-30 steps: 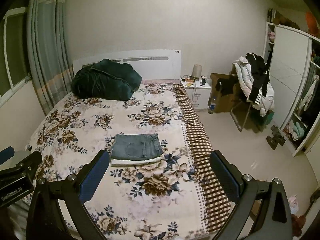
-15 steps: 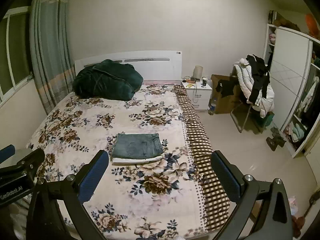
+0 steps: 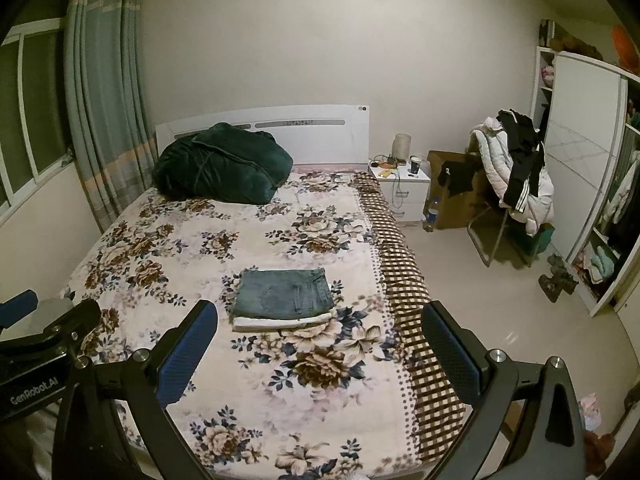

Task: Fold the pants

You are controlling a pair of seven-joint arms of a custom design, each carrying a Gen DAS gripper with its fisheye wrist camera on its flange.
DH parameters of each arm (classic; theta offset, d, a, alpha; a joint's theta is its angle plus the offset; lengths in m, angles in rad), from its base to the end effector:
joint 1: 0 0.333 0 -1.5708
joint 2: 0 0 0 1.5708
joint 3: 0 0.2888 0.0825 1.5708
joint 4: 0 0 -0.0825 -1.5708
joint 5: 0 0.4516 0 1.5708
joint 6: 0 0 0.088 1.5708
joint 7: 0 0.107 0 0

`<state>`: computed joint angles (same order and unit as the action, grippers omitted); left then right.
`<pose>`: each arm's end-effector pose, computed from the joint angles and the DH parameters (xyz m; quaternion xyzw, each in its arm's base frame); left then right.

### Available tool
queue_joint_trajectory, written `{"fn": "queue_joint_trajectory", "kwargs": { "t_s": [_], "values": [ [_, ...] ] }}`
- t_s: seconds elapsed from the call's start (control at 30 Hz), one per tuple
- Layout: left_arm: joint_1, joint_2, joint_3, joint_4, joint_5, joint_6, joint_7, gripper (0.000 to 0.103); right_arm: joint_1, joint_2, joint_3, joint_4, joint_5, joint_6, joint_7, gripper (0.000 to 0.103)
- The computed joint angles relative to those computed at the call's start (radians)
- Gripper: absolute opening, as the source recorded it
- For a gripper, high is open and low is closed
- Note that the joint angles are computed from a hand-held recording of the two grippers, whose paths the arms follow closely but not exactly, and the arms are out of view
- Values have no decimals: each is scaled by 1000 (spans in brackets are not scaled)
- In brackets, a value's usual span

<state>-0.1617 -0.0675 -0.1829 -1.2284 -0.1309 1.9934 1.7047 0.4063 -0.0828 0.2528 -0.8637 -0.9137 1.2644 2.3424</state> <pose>0.5438 -0.2105 0.8751 -0.4728 0.7814 -0.3509 0.2070 0.3795 0.1819 0.9888 -0.4084 0.7986 -0.4000 0.1884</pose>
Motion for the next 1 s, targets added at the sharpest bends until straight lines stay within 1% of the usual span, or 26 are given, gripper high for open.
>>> {"fn": "queue_joint_trajectory", "kwargs": {
  "t_s": [0.17, 0.37, 0.63, 1.0],
  "values": [
    [-1, 1, -1, 1, 4, 1, -4, 103, -3, -9, 1, -19, 8, 7, 11, 103],
    [1, -5, 2, -3, 4, -3, 1, 103, -27, -57, 10, -91, 31, 27, 39, 103],
    [1, -8, 2, -8, 2, 1, 3, 103, -64, -66, 33, -100, 39, 36, 31, 103],
    [1, -10, 2, -11, 2, 2, 1, 103, -75, -67, 38, -98, 44, 42, 24, 103]
  ]
}}
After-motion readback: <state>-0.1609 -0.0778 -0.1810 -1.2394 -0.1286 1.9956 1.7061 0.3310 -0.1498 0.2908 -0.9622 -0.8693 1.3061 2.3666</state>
